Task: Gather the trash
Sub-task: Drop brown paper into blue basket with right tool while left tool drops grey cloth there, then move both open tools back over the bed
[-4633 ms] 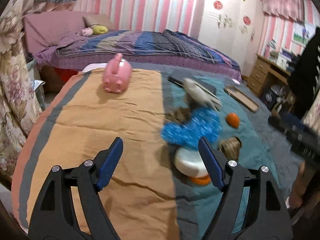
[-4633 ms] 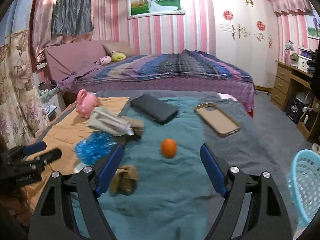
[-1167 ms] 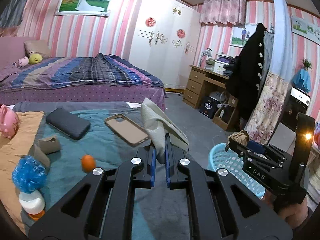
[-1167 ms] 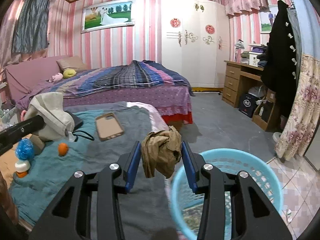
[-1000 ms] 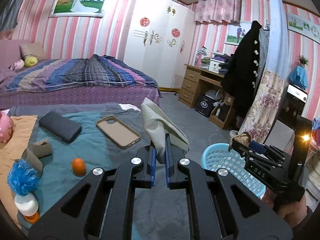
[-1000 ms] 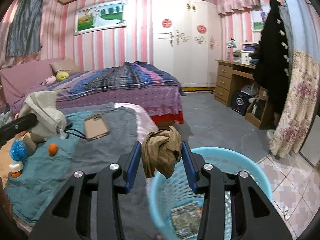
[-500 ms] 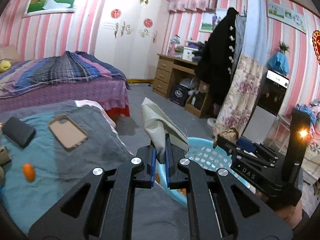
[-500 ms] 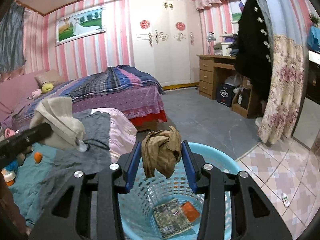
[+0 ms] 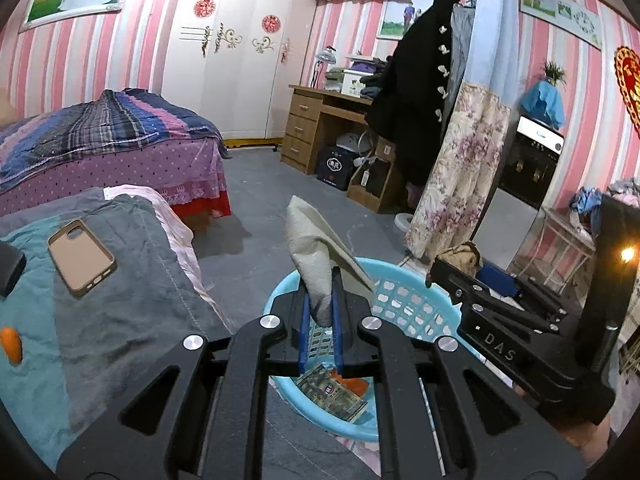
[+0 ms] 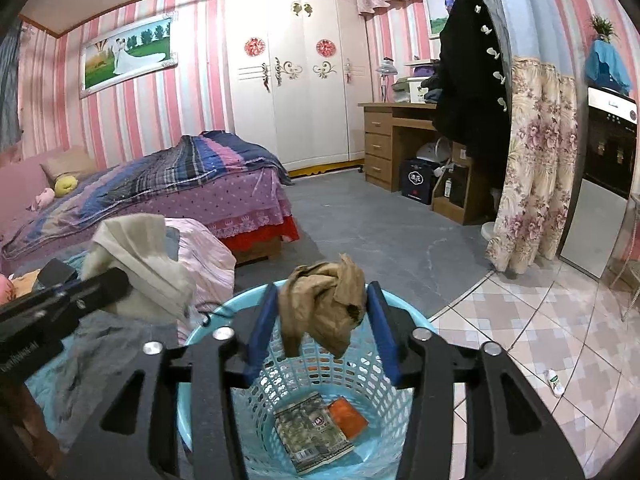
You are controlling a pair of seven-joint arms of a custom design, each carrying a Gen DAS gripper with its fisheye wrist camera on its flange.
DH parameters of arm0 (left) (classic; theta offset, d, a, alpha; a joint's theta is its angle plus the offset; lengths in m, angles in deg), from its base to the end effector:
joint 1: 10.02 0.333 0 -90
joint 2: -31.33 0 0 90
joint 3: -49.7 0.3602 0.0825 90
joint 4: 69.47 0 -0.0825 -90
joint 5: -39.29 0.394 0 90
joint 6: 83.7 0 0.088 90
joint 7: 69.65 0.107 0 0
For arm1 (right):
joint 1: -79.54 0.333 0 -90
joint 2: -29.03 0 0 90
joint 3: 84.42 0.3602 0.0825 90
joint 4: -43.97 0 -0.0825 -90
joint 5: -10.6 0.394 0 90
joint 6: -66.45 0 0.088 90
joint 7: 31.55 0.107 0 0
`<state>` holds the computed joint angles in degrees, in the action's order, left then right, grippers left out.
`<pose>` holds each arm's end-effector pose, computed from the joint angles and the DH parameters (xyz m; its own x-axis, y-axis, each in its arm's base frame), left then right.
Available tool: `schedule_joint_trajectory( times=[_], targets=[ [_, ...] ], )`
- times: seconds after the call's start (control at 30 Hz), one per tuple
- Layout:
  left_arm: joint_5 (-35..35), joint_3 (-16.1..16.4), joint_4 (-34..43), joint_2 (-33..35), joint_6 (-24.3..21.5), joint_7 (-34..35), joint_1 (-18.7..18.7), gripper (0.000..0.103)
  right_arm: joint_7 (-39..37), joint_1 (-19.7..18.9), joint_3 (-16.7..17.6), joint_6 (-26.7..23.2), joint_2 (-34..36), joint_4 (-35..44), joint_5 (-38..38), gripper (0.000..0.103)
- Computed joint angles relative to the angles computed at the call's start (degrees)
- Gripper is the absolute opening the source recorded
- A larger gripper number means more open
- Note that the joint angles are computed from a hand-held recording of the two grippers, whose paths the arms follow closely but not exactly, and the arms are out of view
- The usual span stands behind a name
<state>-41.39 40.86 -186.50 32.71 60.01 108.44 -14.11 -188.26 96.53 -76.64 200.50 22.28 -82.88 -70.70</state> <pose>0.5858 -0.1261 0.5116 -0.7313 -0.6526 0.1984 -0.4465 0.2381 -0.8625 0.4958 0.2141 0.5027 -0.5014 -0.8614 -0.0806 -0.3380 0.2808 -0.8983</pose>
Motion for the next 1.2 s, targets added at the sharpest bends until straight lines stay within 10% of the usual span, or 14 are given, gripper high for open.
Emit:
schedule_joint_trajectory(
  times=[0.27, 0.47, 1.2],
  targets=[
    [1.7, -0.47, 0.07, 0.52, 0.76, -0.78, -0.42, 0.01, 3.43, 0.26, 0.66, -2.81, -0.91, -0.88, -1.41, 0.056],
    [1.1, -0.46, 0.22, 0.94, 0.46, -1.25, -0.23, 0.043, 3.14, 0.41, 0.48, -2.9, -0.75, -0.7, -0.66, 0.056],
    [4.11, 6.52, 1.72, -0.06, 8.74, -0.64, 10.37, 0.063, -3.74, 5.6, 0.36, 6.86, 10.98, 14.09, -4.0, 0.065]
  ],
)
